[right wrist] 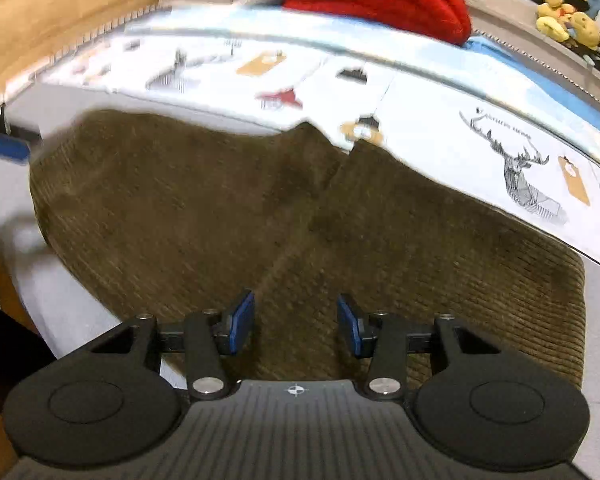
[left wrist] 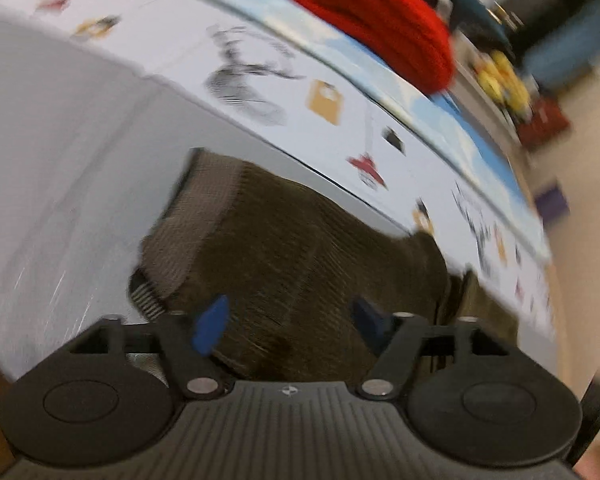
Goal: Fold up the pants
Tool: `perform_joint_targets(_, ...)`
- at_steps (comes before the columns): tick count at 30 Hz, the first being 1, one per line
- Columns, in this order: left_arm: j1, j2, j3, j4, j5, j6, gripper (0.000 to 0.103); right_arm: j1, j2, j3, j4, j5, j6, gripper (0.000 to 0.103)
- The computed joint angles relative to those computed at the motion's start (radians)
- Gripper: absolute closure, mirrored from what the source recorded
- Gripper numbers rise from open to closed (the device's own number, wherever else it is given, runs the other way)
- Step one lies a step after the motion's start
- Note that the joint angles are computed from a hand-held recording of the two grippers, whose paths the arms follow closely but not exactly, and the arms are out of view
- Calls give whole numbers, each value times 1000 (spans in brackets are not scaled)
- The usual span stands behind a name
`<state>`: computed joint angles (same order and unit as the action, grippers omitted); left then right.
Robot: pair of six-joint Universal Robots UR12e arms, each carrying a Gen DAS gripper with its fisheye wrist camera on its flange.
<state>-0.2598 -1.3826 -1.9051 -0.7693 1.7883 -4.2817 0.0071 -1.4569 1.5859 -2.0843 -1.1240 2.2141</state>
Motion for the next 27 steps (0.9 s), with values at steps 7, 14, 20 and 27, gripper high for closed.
perform_joint_targets(7,58,16,0,-152,-60,-233,21,-24,-12,8,0,91,-24,57)
perform_joint_targets(14,86,-18,23,-245,-133,-230,20,-6,-16,10,50,24,-150,57)
perform_joint_targets(20,95,-35,20,-240,-133,-250,20,-7,-1,-12,82,23,-116,57)
perform_joint_targets(27,50,-71,80,-327,-31,-250,47,-8,-5,-7,77,22,-119,57)
